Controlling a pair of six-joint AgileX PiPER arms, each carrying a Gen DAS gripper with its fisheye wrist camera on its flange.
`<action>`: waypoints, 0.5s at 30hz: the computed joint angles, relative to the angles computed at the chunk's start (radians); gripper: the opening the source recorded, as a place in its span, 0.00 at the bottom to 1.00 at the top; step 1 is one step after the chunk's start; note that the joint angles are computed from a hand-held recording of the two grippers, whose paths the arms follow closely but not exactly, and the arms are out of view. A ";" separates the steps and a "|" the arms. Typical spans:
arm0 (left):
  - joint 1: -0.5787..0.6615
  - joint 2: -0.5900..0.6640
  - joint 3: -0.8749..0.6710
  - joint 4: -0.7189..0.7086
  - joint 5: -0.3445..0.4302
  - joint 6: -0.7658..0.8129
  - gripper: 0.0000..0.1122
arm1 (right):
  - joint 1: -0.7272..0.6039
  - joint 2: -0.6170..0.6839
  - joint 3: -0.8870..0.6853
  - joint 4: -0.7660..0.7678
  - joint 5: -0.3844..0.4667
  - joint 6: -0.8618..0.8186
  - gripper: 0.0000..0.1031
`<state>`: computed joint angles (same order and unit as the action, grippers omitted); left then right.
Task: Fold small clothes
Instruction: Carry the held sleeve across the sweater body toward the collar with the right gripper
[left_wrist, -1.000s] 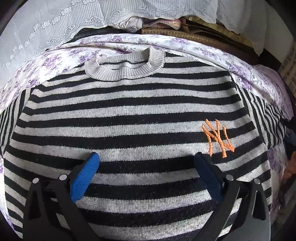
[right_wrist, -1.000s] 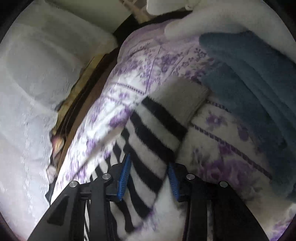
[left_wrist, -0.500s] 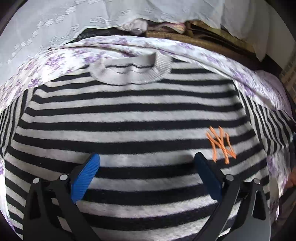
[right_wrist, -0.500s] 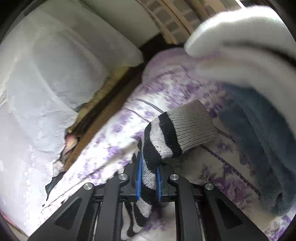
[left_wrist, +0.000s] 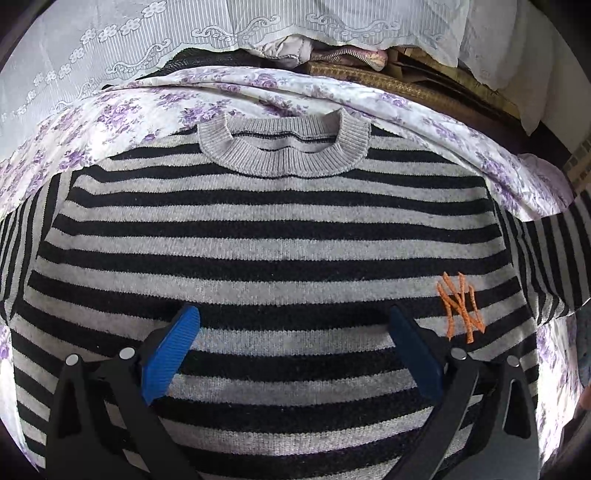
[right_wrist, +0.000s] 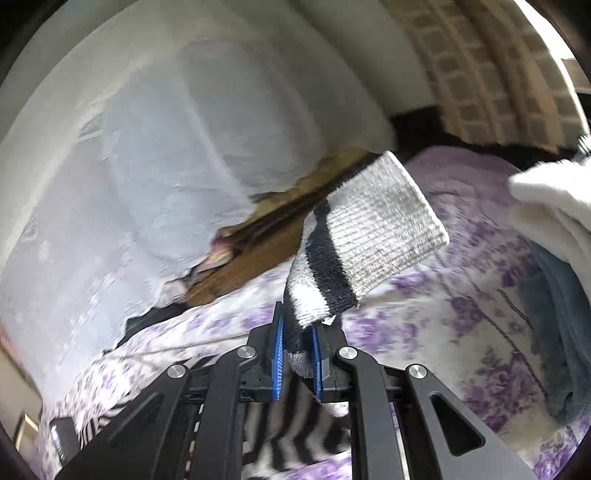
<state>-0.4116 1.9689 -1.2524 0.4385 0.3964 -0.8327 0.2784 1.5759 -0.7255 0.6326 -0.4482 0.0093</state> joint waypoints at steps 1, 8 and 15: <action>0.003 -0.002 0.002 0.001 -0.001 -0.002 0.88 | 0.018 -0.004 -0.007 0.015 0.004 -0.026 0.13; 0.028 -0.006 0.005 -0.025 -0.006 0.009 0.88 | 0.101 -0.025 -0.048 0.020 0.049 -0.075 0.13; 0.055 0.010 -0.050 -0.183 0.015 0.185 0.88 | 0.225 0.029 -0.160 0.150 0.110 -0.234 0.13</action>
